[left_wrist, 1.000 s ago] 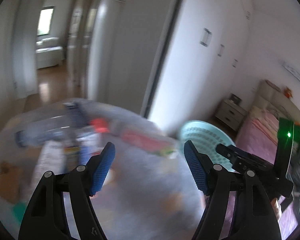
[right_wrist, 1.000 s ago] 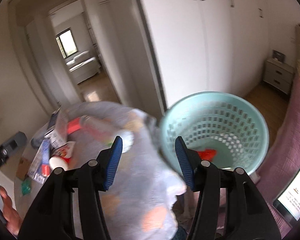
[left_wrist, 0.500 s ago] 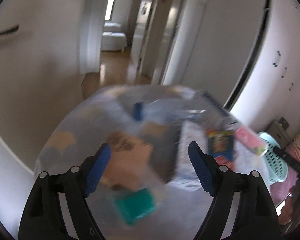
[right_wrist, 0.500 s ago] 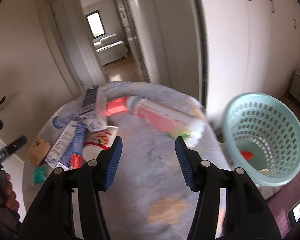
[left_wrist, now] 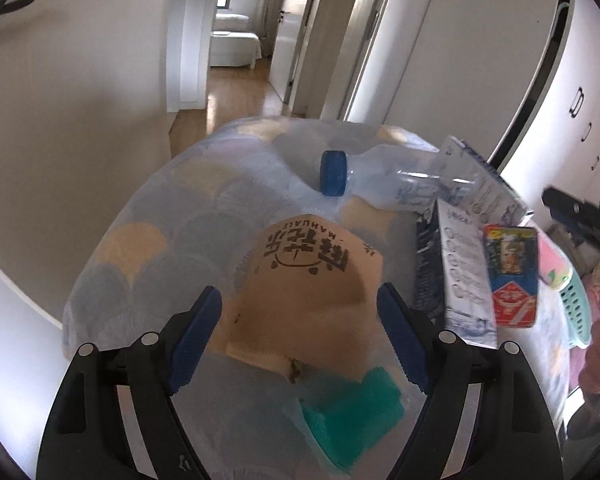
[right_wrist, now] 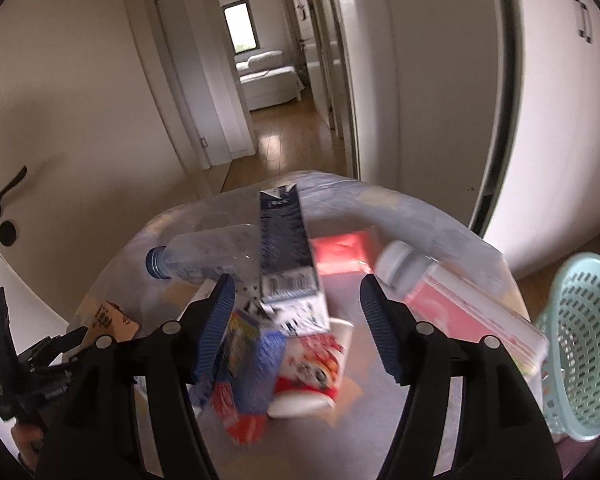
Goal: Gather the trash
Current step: 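Grasp the brown paper cup with left tool while right tool grasps milk carton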
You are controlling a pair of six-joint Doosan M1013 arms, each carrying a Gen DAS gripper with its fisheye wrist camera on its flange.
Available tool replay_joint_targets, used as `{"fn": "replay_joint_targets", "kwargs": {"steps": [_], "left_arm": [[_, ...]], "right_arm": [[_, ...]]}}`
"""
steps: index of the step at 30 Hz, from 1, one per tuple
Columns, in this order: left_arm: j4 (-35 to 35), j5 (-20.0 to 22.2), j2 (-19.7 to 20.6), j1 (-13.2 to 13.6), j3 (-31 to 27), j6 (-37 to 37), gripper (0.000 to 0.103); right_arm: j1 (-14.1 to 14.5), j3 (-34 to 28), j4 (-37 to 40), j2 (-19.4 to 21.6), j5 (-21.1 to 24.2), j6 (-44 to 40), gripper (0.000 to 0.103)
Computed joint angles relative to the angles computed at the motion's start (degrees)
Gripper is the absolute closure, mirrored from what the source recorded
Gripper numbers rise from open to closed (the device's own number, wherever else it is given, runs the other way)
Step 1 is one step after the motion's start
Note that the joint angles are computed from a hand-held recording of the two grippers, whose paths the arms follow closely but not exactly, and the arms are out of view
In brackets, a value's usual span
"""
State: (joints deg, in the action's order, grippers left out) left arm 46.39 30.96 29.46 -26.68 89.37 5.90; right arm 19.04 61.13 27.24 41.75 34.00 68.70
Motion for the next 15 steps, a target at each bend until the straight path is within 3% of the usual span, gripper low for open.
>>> {"fn": "replay_joint_targets", "kwargs": {"steps": [6,10,15], "left_arm": [[-1.61,0.26,0.82,0.15,-0.33,2.01,0.031],[-2.53,1.51,0.71,0.16,-0.37,3.41,0.057],[-1.23,0.85,0.01,0.24,0.46,1.45,0.062]], "right_arm": [[0.90,-5.80,-4.12,3.53,3.96,4.05,0.041],[1.11,-10.04,-6.13,6.10,7.48,6.31,0.041],[1.22,-14.07,-6.12,8.59,11.48,7.09,0.042]]}}
